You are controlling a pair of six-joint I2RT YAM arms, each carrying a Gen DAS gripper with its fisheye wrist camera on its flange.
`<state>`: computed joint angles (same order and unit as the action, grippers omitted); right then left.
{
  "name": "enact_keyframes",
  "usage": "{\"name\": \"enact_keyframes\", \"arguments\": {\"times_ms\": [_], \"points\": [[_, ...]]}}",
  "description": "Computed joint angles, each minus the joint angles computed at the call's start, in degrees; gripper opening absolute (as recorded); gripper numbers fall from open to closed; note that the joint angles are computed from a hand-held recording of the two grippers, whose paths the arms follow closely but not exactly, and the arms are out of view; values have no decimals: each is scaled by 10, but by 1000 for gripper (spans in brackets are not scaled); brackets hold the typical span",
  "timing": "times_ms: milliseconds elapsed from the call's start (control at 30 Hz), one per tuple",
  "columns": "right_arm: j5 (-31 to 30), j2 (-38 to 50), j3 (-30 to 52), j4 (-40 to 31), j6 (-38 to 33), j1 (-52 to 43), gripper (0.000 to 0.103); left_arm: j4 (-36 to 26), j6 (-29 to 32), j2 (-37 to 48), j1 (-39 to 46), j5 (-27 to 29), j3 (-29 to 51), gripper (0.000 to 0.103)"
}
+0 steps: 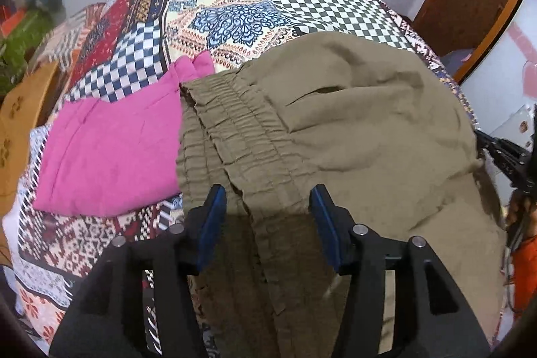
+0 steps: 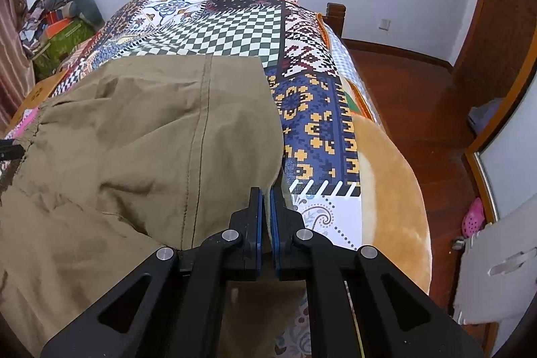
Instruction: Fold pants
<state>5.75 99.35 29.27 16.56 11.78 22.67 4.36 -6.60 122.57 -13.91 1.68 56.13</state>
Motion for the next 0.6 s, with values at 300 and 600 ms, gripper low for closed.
{"name": "enact_keyframes", "arguments": {"times_ms": [300,600], "points": [[19,12,8,-13,-13,4,4,37,41,25,-17,-64,-3,47],[23,-17,7,-42,2,5,4,28,58,-14,-16,-64,-21,47]]}}
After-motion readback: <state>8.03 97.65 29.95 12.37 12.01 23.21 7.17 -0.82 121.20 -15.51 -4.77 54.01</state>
